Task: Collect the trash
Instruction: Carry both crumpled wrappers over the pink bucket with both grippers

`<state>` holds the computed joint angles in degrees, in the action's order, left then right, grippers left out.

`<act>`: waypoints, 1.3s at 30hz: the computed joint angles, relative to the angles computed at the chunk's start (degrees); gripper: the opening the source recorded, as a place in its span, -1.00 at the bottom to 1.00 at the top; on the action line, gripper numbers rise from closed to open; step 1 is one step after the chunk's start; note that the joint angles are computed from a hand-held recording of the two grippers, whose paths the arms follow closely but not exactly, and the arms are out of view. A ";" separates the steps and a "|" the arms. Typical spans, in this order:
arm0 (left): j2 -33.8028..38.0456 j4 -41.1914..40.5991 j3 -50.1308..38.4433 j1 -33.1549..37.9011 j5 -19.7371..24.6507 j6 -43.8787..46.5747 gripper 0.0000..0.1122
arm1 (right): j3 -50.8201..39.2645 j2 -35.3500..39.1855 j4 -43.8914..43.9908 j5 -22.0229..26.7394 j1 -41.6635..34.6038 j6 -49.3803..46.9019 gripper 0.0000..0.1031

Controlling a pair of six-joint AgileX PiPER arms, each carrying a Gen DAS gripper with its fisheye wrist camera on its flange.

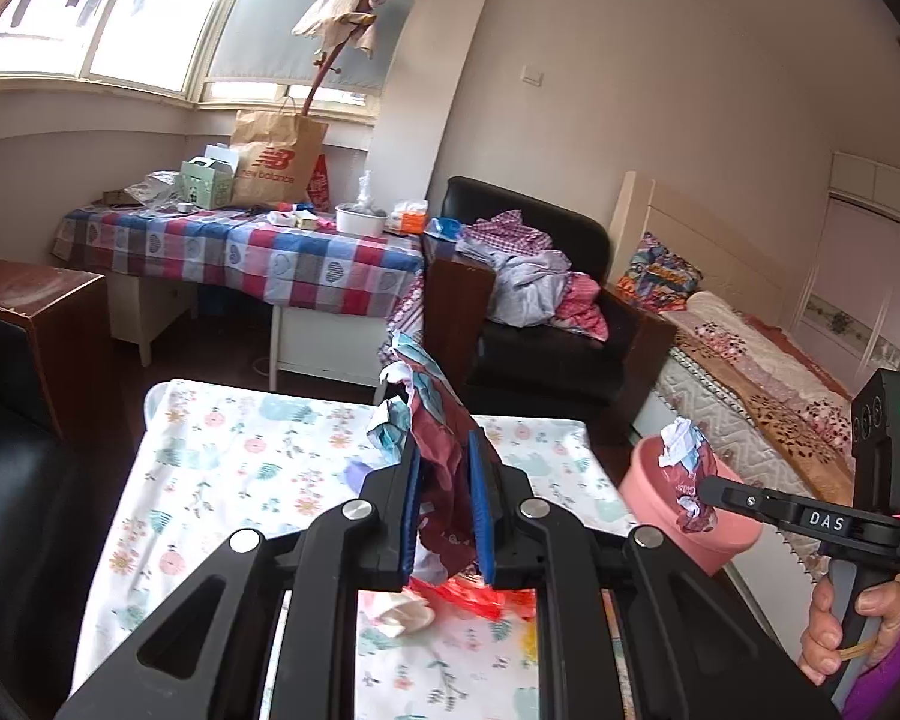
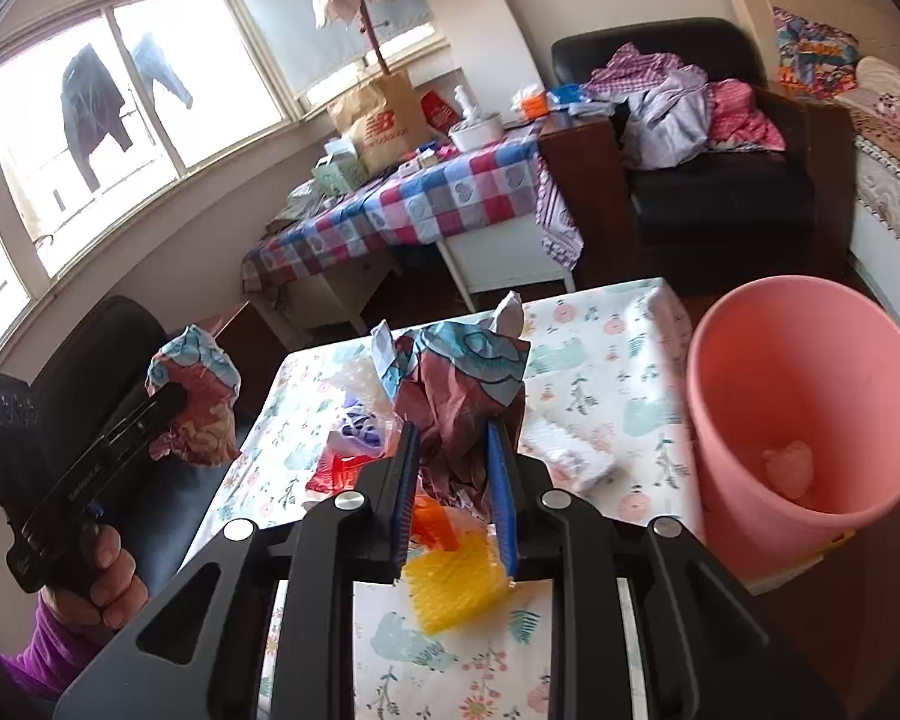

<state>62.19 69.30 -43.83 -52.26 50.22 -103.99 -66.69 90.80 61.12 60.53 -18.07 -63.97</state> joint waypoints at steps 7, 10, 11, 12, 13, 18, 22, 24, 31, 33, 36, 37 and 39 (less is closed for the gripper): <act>5.20 0.90 -3.21 -2.74 -1.16 -0.86 -0.75 | 1.22 0.20 1.75 0.64 -6.34 -2.71 -0.56; 7.97 2.02 -4.94 -2.52 -3.66 -1.81 -0.75 | 1.38 0.43 2.14 0.20 -8.44 -3.16 -0.56; 8.90 2.30 -5.62 -2.51 -4.37 -2.10 -0.75 | 1.27 0.62 2.27 0.04 -9.17 -3.35 -0.56; 10.00 2.70 -6.44 -2.66 -5.17 -2.38 -0.75 | 1.07 0.87 2.45 -0.08 -10.00 -3.53 -0.56; 11.05 3.11 -7.21 -2.64 -5.94 -2.49 -0.75 | 0.95 1.07 2.62 -0.10 -10.66 -3.70 -0.56; 16.01 4.10 -11.70 -1.75 -9.86 -1.81 -0.75 | 0.13 2.54 3.02 -0.17 -13.86 -4.21 -0.56; 20.24 4.10 -15.90 -0.63 -13.26 -0.69 -0.75 | -0.75 3.83 3.03 -0.61 -15.66 -4.14 -0.56; 22.51 3.79 -18.15 -0.16 -14.98 0.45 -0.75 | -1.22 4.54 3.10 -0.73 -16.34 -4.00 -0.56; 31.44 1.12 -27.66 1.25 -19.44 6.83 -0.75 | -3.78 8.33 2.99 -1.83 -18.39 -3.12 -0.56; 34.25 -0.18 -30.75 2.00 -20.89 9.41 -0.75 | -4.66 9.68 2.64 -2.19 -18.81 -2.62 -0.56; 38.22 -3.80 -35.79 2.75 -22.20 14.66 -0.75 | -6.26 11.31 1.83 -2.94 -18.78 -1.40 -0.56; 39.29 -5.48 -37.30 2.99 -22.66 16.75 -0.75 | -6.69 11.91 1.61 -3.11 -18.87 -1.16 -0.56; 41.96 -8.32 -40.59 3.49 -23.46 20.48 -0.74 | -7.48 13.01 1.18 -3.55 -18.94 -0.92 -0.55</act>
